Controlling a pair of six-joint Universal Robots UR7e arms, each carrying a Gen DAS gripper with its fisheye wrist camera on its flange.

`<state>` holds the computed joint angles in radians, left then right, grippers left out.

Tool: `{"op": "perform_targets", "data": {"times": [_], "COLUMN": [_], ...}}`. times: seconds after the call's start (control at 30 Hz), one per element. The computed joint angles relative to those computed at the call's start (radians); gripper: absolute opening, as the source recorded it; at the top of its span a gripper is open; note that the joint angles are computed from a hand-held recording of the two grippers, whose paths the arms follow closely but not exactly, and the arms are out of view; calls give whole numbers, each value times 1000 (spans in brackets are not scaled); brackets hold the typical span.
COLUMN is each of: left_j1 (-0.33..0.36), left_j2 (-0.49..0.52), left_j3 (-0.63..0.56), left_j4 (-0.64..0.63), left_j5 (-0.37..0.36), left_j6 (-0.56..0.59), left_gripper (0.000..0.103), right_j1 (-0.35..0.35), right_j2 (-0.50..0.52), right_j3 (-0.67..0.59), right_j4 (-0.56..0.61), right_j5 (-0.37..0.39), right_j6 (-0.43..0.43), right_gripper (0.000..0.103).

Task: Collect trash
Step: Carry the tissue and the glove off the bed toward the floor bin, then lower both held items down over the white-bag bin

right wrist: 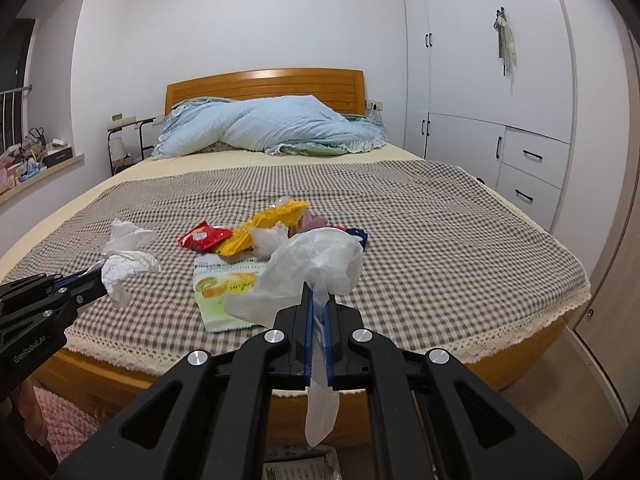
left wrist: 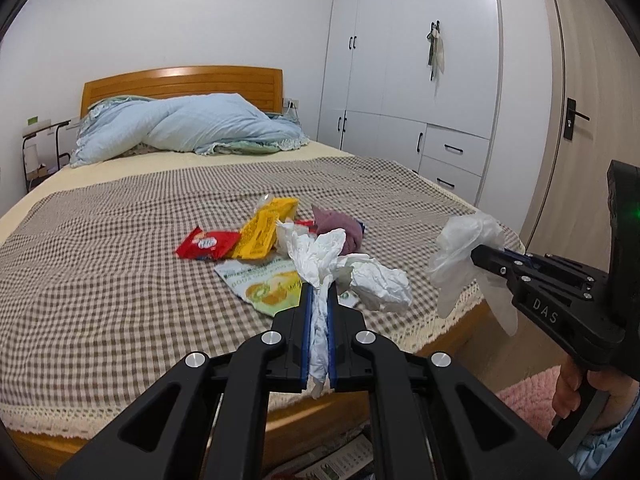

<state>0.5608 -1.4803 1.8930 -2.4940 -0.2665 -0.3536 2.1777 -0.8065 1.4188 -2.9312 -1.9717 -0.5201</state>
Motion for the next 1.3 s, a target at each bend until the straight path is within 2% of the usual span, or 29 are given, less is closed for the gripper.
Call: {"op": "perform_targets", "data": {"times": [0.5, 0.8, 1.3], "left_j1": [-6, 5, 41], "left_j2": [-78, -94, -104], "left_j3": [58, 73, 109], "left_j4": [333, 444, 537], "left_j5": [-55, -103, -200], "left_j6": [-293, -373, -445], "left_gripper": [4, 4, 4], "right_j1": [-9, -18, -45], "right_j2": [-44, -57, -73], "right_j3": [82, 117, 174], "right_j4": [28, 56, 143], "right_j5": [-37, -55, -75], "right_j6": [10, 21, 55], "right_gripper": [5, 5, 5]}}
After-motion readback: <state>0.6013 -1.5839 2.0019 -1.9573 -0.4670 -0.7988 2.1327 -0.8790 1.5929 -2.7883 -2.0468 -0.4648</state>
